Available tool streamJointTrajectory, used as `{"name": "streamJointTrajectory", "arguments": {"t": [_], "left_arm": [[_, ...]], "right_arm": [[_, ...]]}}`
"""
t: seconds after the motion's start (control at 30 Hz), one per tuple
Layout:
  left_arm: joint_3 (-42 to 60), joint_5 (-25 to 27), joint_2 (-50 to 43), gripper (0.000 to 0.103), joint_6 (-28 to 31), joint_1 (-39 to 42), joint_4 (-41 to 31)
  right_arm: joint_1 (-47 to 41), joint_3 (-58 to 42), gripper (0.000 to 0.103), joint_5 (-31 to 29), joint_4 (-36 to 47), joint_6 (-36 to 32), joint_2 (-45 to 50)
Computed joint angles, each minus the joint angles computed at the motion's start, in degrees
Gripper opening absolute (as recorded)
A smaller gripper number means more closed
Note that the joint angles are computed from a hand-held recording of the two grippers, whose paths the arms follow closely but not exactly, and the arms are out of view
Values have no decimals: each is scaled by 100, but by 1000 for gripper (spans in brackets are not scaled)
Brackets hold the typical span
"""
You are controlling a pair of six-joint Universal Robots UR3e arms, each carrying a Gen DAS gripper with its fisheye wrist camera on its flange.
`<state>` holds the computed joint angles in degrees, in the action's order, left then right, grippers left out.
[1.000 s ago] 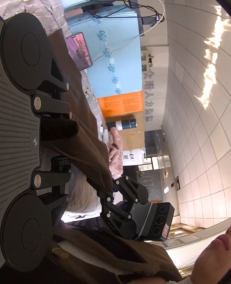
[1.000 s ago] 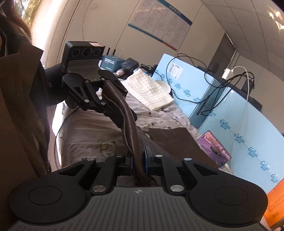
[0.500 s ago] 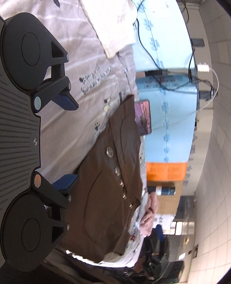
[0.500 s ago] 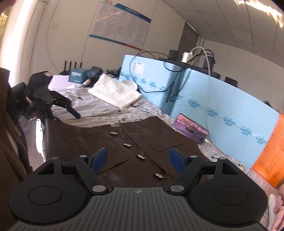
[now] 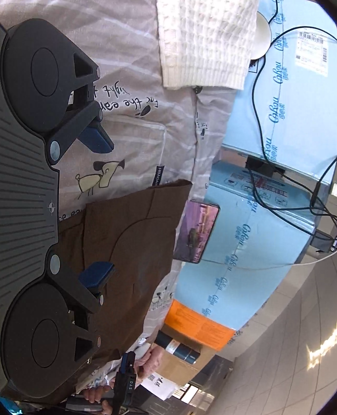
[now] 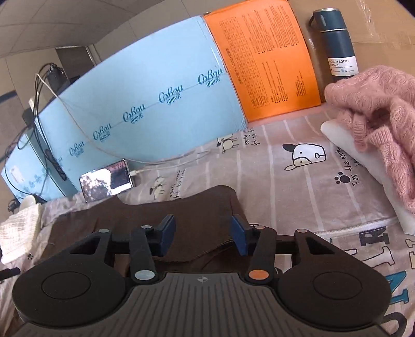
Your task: Fold clothes
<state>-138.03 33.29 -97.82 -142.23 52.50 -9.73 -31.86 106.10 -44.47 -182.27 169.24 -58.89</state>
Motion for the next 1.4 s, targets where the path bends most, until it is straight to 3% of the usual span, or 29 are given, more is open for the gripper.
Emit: {"name": "streamJointTrajectory", "arguments": {"t": [0.03, 0.1, 0.17, 0.23, 0.3, 0.37, 0.43, 0.53, 0.67, 0.73, 0.87, 1.0, 1.17, 1.3, 1.4], "left_arm": [[88, 184, -136, 91, -234, -163, 167], [184, 512, -248, 81, -536, -445, 327], [242, 912, -357, 39, -803, -770, 734], [260, 1285, -465, 19, -963, -1051, 1264], [163, 1495, -477, 12, -1047, -1192, 1741], [-5, 1295, -288, 6, -952, -1109, 1815], [-161, 947, 33, 4, -750, -936, 1460], [-263, 867, 253, 4, -524, -876, 1057], [-175, 888, -18, 4, -640, -880, 969], [-98, 825, -145, 4, -735, -887, 962], [-19, 789, -318, 4, -925, -943, 1071], [-129, 467, -259, 2, -1080, -807, 1112], [-155, -269, -103, 2, -1009, -581, 590], [-172, -169, -194, 2, -1141, -588, 682], [-284, 212, -197, 2, -1044, -572, 579]], "right_arm": [[88, -64, 33, -203, -69, -80, 85], [287, -163, 25, -747, -297, -149, 247], [509, -373, 21, -1423, -523, -14, 494], [544, -537, 24, -1664, -511, 202, 652], [382, -621, 25, -1381, -434, 366, 742], [278, -577, 30, -1241, -496, 483, 740], [172, -457, 33, -1061, -676, 588, 694], [82, -52, 46, -936, -1223, 553, 446], [-136, 682, 80, 40, -1198, -1219, -152], [-39, 928, 84, 155, -687, -2503, -471], [454, 796, 84, -366, 20, -3696, -601], [938, -6, 84, -1444, -259, -3379, 97], [768, -722, 84, -1794, -314, -2786, 573], [670, -1221, 84, -2186, -296, -2366, 907], [450, -1309, 85, -1811, -30, -2274, 934]]}}
